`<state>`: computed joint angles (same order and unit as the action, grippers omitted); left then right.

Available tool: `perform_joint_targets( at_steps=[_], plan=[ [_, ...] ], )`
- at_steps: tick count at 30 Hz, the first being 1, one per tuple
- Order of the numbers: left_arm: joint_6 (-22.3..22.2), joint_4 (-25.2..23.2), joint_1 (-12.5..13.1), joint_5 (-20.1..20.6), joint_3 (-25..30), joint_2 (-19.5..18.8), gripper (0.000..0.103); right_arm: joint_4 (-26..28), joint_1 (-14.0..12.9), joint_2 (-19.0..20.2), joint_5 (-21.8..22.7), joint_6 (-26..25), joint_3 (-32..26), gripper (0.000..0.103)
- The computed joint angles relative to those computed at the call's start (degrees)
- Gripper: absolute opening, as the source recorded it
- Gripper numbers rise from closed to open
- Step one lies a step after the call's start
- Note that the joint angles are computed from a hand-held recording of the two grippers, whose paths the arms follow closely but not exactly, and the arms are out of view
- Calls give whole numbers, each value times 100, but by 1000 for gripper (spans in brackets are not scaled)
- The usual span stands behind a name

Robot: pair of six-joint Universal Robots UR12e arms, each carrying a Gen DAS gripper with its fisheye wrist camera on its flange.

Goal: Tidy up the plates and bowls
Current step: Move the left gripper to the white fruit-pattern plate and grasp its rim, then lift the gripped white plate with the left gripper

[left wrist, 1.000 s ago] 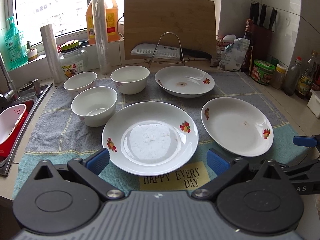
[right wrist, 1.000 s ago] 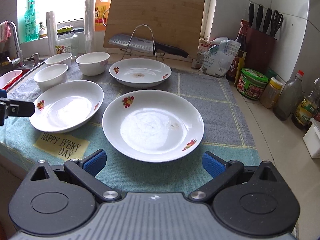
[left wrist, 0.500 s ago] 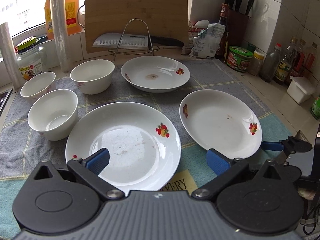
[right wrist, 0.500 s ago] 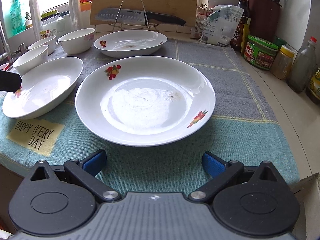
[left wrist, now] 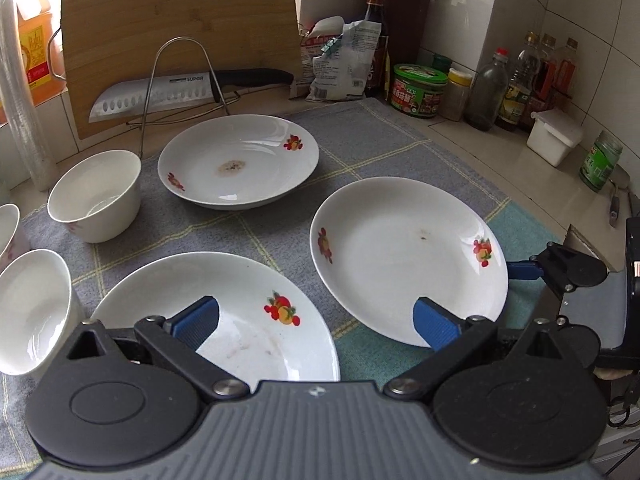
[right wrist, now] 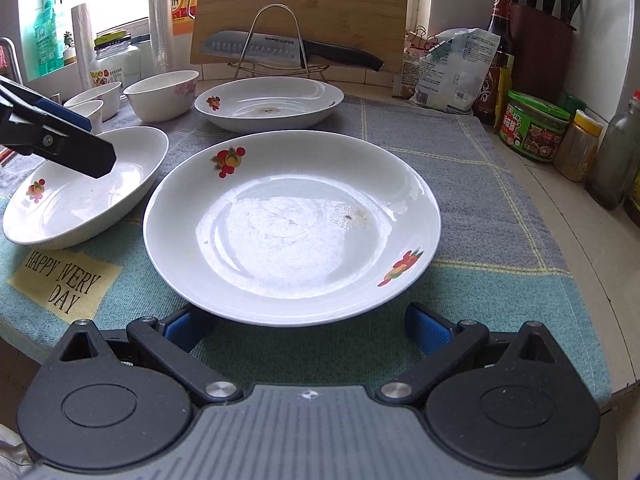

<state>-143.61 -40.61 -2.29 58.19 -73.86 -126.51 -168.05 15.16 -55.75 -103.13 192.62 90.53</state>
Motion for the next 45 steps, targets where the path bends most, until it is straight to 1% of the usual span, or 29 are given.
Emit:
perform_joint_targets(
  at_steps=[4, 7, 10, 16, 21, 23, 27, 31, 35, 40, 45],
  plan=[
    [64, -320, -72, -45, 267, -135, 102, -77, -91, -35, 311, -326, 62, 103],
    [91, -526, -122, -86, 444, -230, 102, -267, -177, -47, 599, -640, 140, 103],
    [20, -750, -198, 36, 651, -326, 102, -242, -263, -73, 873, -898, 158, 103],
    [30, -997, -337, 243, 1039, -538, 102, -371, -330, -78, 1143, -1180, 215, 103],
    [58, -1432, -422, 276, 1467, -793, 102, -461, -376, -78, 1323, -1342, 245, 103],
    [40, -1711, -449, 307, 1681, -914, 102, -483, -389, -81, 1354, -1366, 256, 103],
    [96, -2443, -488, 290, 2130, -1134, 102, -540, -393, -103, 1368, -1378, 306, 103],
    [158, -2935, -521, 333, 2456, -1294, 102, -574, -407, -103, 1379, -1422, 319, 103],
    [100, -3651, -518, 263, 2922, -1518, 102, -582, -426, -114, 1420, -1475, 338, 103],
    [178, -3833, -528, 288, 3097, -1595, 102, -674, -445, -107, 1506, -1535, 364, 103],
    [234, -3787, -557, 373, 3105, -1600, 102, -725, -458, -86, 1567, -1588, 356, 103]
  ],
)
